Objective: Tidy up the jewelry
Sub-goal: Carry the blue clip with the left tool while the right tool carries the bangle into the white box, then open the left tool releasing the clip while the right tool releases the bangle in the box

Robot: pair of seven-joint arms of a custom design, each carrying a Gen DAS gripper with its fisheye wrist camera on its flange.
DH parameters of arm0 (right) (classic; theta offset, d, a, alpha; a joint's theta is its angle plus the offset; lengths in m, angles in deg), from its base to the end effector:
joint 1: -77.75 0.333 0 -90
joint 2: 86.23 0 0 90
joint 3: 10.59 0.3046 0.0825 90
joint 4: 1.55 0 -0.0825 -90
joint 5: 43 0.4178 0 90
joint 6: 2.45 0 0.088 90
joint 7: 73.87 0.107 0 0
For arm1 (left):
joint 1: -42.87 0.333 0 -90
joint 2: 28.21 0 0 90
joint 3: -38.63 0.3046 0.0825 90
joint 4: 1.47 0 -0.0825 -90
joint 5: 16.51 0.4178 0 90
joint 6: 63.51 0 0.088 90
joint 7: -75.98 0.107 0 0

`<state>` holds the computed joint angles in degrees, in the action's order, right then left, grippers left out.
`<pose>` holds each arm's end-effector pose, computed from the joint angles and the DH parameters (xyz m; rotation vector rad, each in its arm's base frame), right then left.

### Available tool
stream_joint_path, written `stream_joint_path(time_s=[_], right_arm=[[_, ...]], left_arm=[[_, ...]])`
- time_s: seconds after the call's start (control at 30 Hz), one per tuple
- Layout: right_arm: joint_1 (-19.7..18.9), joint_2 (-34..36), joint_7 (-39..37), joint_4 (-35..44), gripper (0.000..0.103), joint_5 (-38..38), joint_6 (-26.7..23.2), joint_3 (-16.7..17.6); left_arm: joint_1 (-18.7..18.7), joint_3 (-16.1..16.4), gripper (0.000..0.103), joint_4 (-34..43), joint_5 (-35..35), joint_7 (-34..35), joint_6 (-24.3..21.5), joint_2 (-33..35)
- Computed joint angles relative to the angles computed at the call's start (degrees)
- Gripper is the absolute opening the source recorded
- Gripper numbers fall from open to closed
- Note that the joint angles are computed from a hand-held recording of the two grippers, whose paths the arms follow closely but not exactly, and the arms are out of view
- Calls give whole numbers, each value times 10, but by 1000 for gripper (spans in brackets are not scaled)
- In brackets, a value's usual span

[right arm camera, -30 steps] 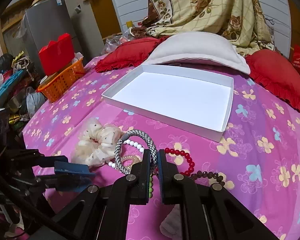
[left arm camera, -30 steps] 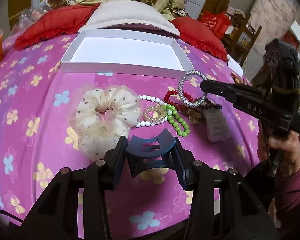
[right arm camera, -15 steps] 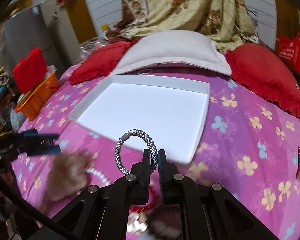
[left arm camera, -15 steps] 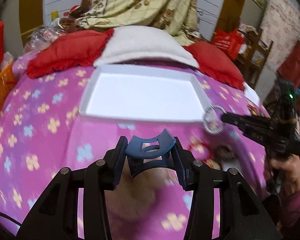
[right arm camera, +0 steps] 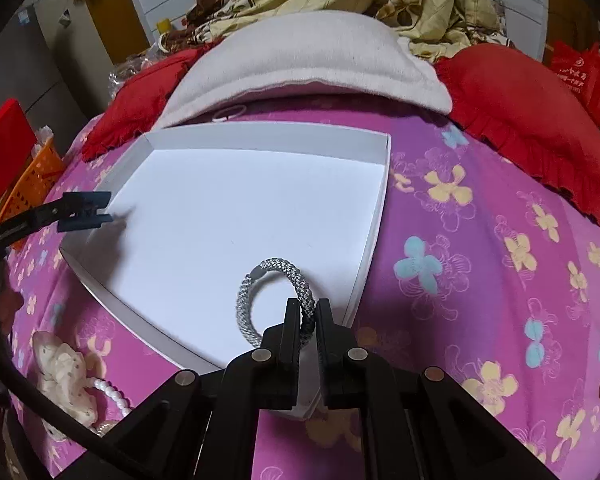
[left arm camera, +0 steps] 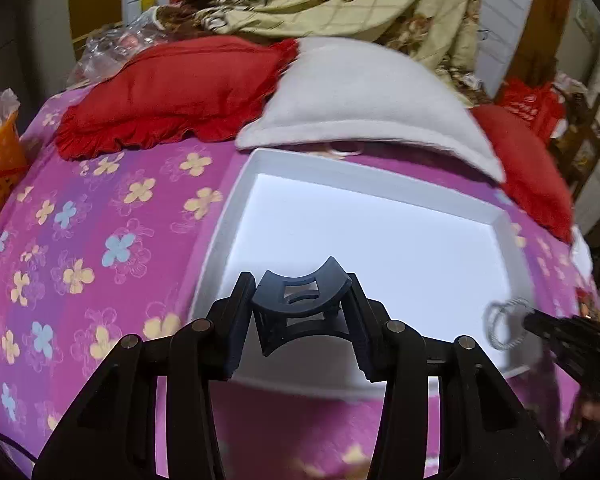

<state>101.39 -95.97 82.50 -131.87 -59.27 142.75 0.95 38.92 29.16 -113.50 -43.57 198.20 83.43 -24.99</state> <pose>0.4516 0.3248 0.4426 -1.5503 2.1946 -0.2731 0.6272 -0.1409 0.4830 -1.4583 2.3703 -0.8851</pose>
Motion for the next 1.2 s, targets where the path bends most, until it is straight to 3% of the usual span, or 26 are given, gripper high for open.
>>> stream_joint_path(time_s=[0.2,0.3,0.33,0.43,0.5,0.53,0.57,0.8,1.2], right_arm=[[3,2,-14,2,7,8,3,-2],[9,8,-40,3,7,38,10,-7],[10,9,-44,4,7,44,11,-7],[9,7,-38,-1,12,44,20,-5],[7,-1,-27,-9,20,42,35,-3],[6,-4,-17,-11,31,36,36,0],[3,-8,-5,-10,36,26,30,4],[5,-44,33,-16,40,1,10,22],[26,-107,126,-9,43,-56,-81,80]], left_arm=[[3,-1,46,-8,20,-12,16,15],[6,-1,69,-21,19,-4,13,11],[7,-1,70,-25,15,2,12,9],[8,0,70,-37,14,13,18,2],[8,2,71,-43,16,16,23,-7],[7,2,71,-46,9,23,24,-12],[7,3,71,-49,7,28,28,-17],[-3,16,71,-93,2,28,47,-71],[-52,61,71,-241,-17,50,83,-230]])
